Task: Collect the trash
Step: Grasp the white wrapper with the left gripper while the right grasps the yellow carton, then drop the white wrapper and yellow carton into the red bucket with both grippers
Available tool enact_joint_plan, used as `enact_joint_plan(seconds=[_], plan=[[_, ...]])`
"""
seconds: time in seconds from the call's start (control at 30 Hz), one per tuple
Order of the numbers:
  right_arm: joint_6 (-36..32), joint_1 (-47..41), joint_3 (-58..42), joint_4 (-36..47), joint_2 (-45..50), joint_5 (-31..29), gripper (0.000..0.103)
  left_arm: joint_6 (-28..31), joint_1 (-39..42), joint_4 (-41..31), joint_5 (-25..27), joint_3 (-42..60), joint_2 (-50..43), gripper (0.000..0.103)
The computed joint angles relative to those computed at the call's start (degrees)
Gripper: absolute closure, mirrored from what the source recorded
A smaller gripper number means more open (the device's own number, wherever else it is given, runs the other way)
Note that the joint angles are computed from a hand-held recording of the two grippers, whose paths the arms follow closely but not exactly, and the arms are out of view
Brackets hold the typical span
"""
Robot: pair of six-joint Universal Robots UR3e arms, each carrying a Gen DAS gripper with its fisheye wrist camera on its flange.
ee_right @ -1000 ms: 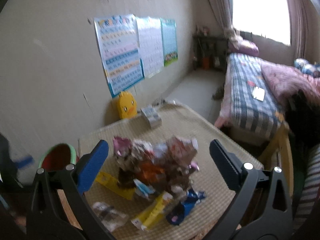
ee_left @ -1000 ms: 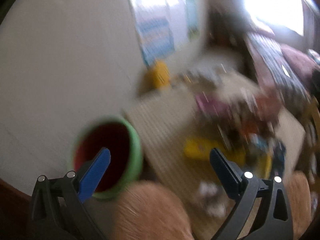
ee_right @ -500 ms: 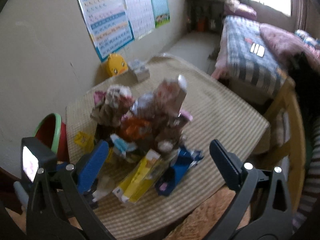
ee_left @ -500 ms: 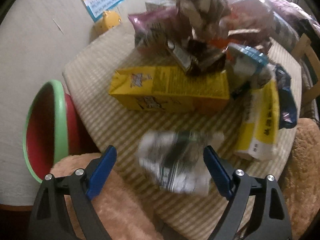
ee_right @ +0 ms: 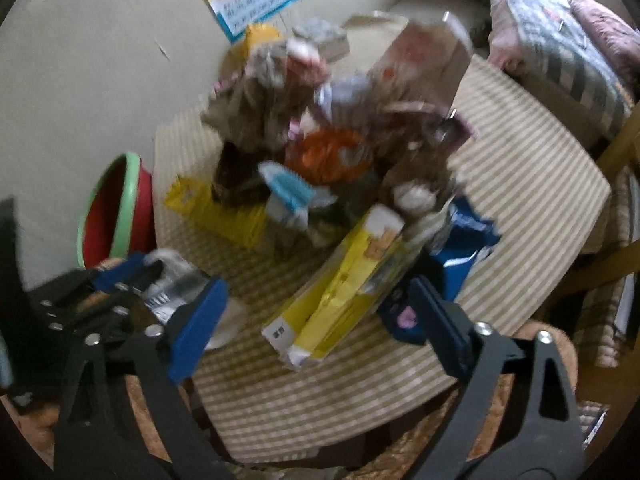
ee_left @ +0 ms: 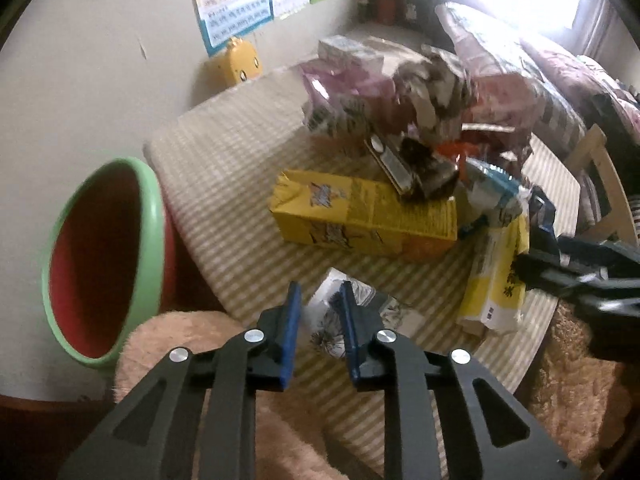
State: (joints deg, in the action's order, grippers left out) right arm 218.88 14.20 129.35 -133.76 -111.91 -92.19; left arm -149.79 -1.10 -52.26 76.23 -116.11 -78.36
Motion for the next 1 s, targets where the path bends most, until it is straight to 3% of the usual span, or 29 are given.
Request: enact_joint_plan(seconds=[0.1,0.23,0.5,0.7,1.0], plan=[[0.5,-0.5,1.0,-1.1,2.3,1.8,0.035,1.2,1.6,-1.1,-1.8,0.8,1.4,0.092],[0.8,-3.9,5.3,-4.5,0.9,7.2,0.074,1.4,3.8,-2.0,-4.5,2.2,1.9,0.098],[1.3,-2.5,2.2,4.6,-9.6,7.4,0.082,3.1,8.4,-5.3,-8.9,3.1,4.6,0.102],[6.3,7.7,-4.0,8.4,-11.3,-2.4,0.086,4.0,11.3,-6.5,-11.2,3.9,5.5,0.102],[2.7,9.3,-11.8,9.2,-9.7,-8.1,0.087,7.0,17.1,-11.8,-17.3,5.6,8.1,0.102]])
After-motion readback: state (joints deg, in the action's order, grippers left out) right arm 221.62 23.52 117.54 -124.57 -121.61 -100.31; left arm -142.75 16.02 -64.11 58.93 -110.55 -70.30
